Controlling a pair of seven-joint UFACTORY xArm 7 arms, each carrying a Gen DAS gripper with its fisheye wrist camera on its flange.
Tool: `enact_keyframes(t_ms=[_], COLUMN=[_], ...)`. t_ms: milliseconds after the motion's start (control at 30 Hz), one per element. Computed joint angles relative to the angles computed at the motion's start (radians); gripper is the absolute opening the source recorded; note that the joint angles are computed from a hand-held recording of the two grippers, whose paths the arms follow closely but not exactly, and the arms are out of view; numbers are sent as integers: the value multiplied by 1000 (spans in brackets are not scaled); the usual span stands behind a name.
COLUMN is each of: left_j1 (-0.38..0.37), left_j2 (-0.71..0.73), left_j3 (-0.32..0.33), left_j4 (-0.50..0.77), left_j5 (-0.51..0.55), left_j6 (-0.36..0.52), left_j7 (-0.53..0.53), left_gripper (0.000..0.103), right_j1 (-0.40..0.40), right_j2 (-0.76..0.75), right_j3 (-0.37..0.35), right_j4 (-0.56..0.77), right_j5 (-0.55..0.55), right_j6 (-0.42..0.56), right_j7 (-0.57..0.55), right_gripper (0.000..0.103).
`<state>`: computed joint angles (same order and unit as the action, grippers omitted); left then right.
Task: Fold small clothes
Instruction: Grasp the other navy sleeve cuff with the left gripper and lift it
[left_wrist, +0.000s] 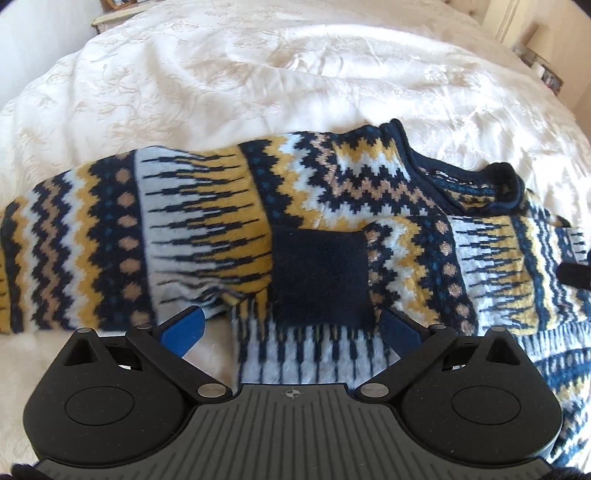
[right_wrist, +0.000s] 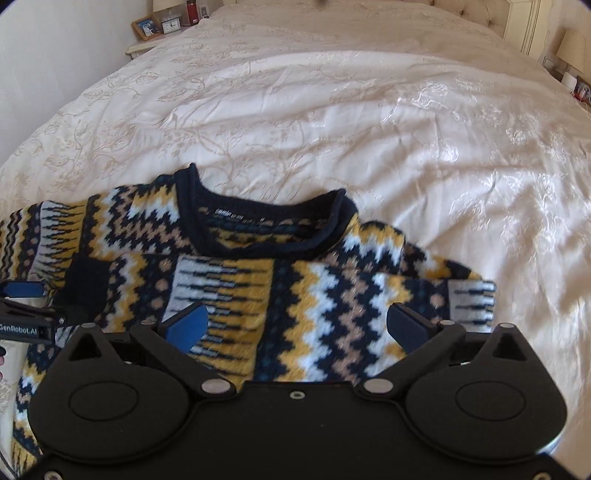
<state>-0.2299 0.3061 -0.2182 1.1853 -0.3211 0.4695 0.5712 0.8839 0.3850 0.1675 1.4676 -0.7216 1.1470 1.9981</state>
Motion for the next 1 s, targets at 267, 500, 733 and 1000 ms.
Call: enact_keyframes(t_ms=[267,500,733,1000], left_j1=[83,170,241,316], left_j2=[-109,-8,156,327], left_j3=[95,172,191,143], left_j4=[-63,104,318,550], left_j5=[31,119,158,82], left_j6=[-7,9,31,113], left_j7=[-3,-127,-249,-341], left_gripper=[103,103,103,103], right_j1=[105,169,203,235], right_j2=[169,285,407,633], right_j3=[-19,-82,-141,-219], right_j4=[251,454,678,1080], right_j5=[32,75,123,216], right_j6=[-10,19,87,229], right_j7=[9,-77,-138,-281], right_gripper=[103,103,103,103])
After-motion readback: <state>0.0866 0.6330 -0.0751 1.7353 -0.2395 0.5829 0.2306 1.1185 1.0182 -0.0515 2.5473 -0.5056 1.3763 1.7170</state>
